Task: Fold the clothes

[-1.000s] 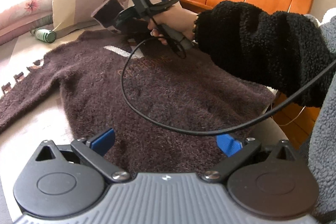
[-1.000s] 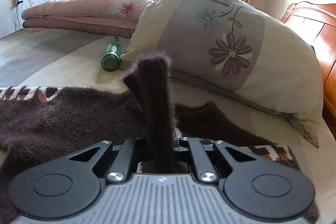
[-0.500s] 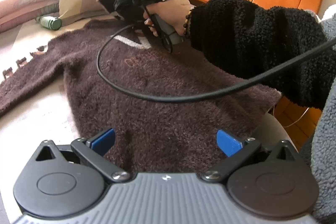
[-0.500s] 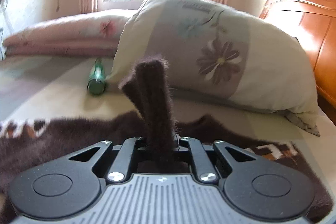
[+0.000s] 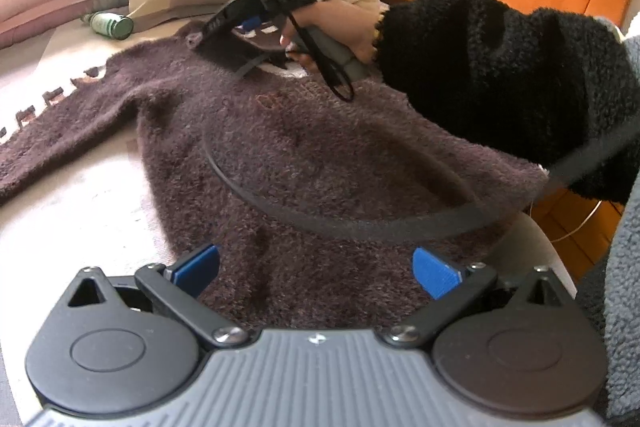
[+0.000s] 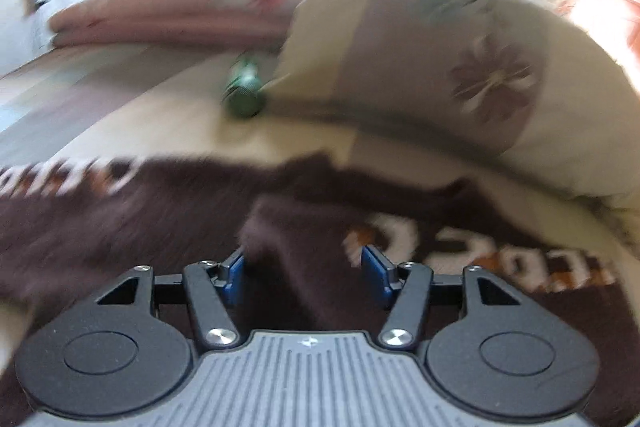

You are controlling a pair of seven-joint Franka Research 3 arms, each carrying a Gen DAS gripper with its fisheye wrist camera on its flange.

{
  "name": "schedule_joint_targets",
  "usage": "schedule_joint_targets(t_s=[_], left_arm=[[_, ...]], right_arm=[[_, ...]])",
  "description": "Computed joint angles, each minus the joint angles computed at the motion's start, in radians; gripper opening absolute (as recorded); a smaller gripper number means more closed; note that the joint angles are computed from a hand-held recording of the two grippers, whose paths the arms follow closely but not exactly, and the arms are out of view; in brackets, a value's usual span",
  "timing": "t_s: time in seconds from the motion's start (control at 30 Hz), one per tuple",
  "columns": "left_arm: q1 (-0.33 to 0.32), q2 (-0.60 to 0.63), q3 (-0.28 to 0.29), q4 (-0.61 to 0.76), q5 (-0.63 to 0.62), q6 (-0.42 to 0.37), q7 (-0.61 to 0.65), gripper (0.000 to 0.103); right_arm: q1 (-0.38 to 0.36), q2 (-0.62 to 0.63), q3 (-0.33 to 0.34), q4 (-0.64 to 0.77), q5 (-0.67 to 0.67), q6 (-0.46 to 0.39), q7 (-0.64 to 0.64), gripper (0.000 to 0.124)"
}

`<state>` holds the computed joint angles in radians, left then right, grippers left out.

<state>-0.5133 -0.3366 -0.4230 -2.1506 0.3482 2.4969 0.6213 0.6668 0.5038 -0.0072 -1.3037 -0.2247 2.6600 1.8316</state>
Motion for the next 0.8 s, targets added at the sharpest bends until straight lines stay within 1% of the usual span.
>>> schedule_joint_targets(t_s=[0.03,0.1,0.2,0.27,0.33,0.37,0.47,0.5,0.57,0.6,0.63,0.67,0.7,0.73,0.77,0.8], left_arm=[[-0.001,-0.001,-0.001,0.001,-0.001,-0.005,0.001,0.102],[-0.003,0.0,-0.004,0.007,0.001,-0.017,0.002,0.102],[-0.008,-0.003,-0.003,0.005,-0.003,-0.016,0.005,0.102],[-0.011,0.0,-0.002,0.004,-0.007,-0.009,0.006,0.102],[-0.013,0.009,-0.002,0.007,-0.012,-0.006,0.009,0.102],[-0.014,0.015,-0.002,0.01,-0.014,-0.005,0.012,0.102],[-0.019,0.035,0.0,0.022,-0.021,-0.004,0.023,0.102],[-0.02,0.041,0.001,0.027,-0.024,-0.006,0.028,0.102],[-0.023,0.053,0.004,0.037,-0.032,-0.01,0.039,0.102],[-0.025,0.059,0.006,0.043,-0.036,-0.013,0.044,0.102],[-0.026,0.064,0.007,0.048,-0.04,-0.015,0.05,0.102],[-0.028,0.071,0.009,0.055,-0.047,-0.023,0.058,0.102],[-0.03,0.077,0.012,0.063,-0.055,-0.033,0.068,0.102],[-0.031,0.083,0.014,0.072,-0.059,-0.046,0.08,0.102],[-0.032,0.09,0.015,0.082,-0.062,-0.061,0.094,0.102],[-0.033,0.097,0.016,0.092,-0.065,-0.077,0.107,0.102]], right_arm=[[-0.024,-0.017,0.031,-0.021,0.041,-0.002,-0.03,0.063],[-0.06,-0.057,0.067,-0.06,0.11,-0.012,-0.073,0.063],[-0.101,-0.147,0.08,-0.153,0.18,0.018,-0.087,0.063],[-0.11,-0.203,0.056,-0.212,0.171,0.052,-0.049,0.063],[-0.091,-0.231,-0.002,-0.232,0.068,0.049,0.067,0.063],[-0.087,-0.223,-0.024,-0.218,0.014,0.019,0.124,0.063],[-0.087,-0.165,-0.064,-0.134,-0.109,-0.112,0.256,0.063],[-0.098,-0.139,-0.056,-0.104,-0.11,-0.157,0.264,0.063],[-0.124,-0.098,-0.014,-0.082,-0.069,-0.204,0.215,0.066],[-0.11,-0.091,-0.015,-0.097,-0.099,-0.198,0.209,0.07],[-0.074,-0.101,-0.043,-0.135,-0.186,-0.156,0.25,0.071],[-0.057,-0.105,-0.054,-0.146,-0.23,-0.146,0.271,0.07],[-0.076,-0.116,-0.035,-0.154,-0.204,-0.143,0.256,0.07],[-0.093,-0.131,-0.024,-0.165,-0.137,-0.136,0.217,0.07],[-0.145,-0.168,0.022,-0.211,-0.072,-0.098,0.177,0.07],[-0.189,-0.213,0.056,-0.273,0.022,-0.043,0.117,0.07]])
